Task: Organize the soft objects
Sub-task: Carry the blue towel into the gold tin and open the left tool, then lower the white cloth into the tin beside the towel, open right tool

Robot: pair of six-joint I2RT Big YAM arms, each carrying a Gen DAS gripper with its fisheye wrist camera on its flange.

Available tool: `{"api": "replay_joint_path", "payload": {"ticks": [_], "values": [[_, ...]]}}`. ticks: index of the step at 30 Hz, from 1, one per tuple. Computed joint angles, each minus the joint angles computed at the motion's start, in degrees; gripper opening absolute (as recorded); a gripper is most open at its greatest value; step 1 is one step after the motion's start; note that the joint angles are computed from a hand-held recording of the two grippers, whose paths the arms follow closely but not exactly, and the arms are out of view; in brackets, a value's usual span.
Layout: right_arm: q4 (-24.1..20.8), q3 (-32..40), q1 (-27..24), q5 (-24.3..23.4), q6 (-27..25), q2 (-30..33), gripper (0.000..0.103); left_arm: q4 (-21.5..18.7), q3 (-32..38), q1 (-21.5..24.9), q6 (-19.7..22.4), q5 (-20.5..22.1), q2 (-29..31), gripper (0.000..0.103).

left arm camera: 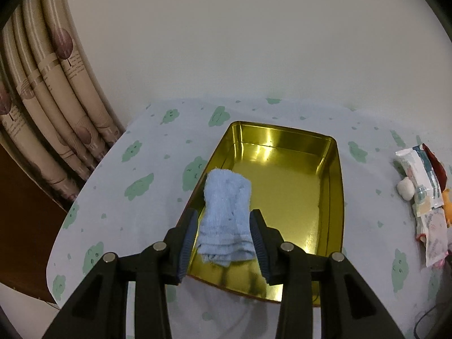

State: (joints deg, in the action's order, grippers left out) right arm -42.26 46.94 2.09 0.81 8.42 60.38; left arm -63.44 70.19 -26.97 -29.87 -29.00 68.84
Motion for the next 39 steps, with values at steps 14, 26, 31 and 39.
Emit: {"api": "replay_joint_path", "payload": {"ticks": [14, 26, 31, 39], "values": [[-4.59, 7.90, 6.45, 4.46, -1.15, -1.61, 0.042, 1.28, -4.27, 0.89, -4.69, 0.44, -4.36, 0.039], [-2.68, 21.30, 23.79, -0.40, -1.48, 10.52, 0.043, 0.77, -6.12, 4.85, -6.89, 0.24, -8.13, 0.039], [-2.20, 27.45, 28.83, -0.84, -3.05, 16.40, 0.043, -0.55, -6.75, 7.44, -8.47, -0.10, -9.11, 0.039], [-4.69, 38.97, 33.01, -0.74, -4.67, 27.81, 0.044, 0.03, -8.42, 11.76, -10.63, 2.73, -10.40, 0.039]]}}
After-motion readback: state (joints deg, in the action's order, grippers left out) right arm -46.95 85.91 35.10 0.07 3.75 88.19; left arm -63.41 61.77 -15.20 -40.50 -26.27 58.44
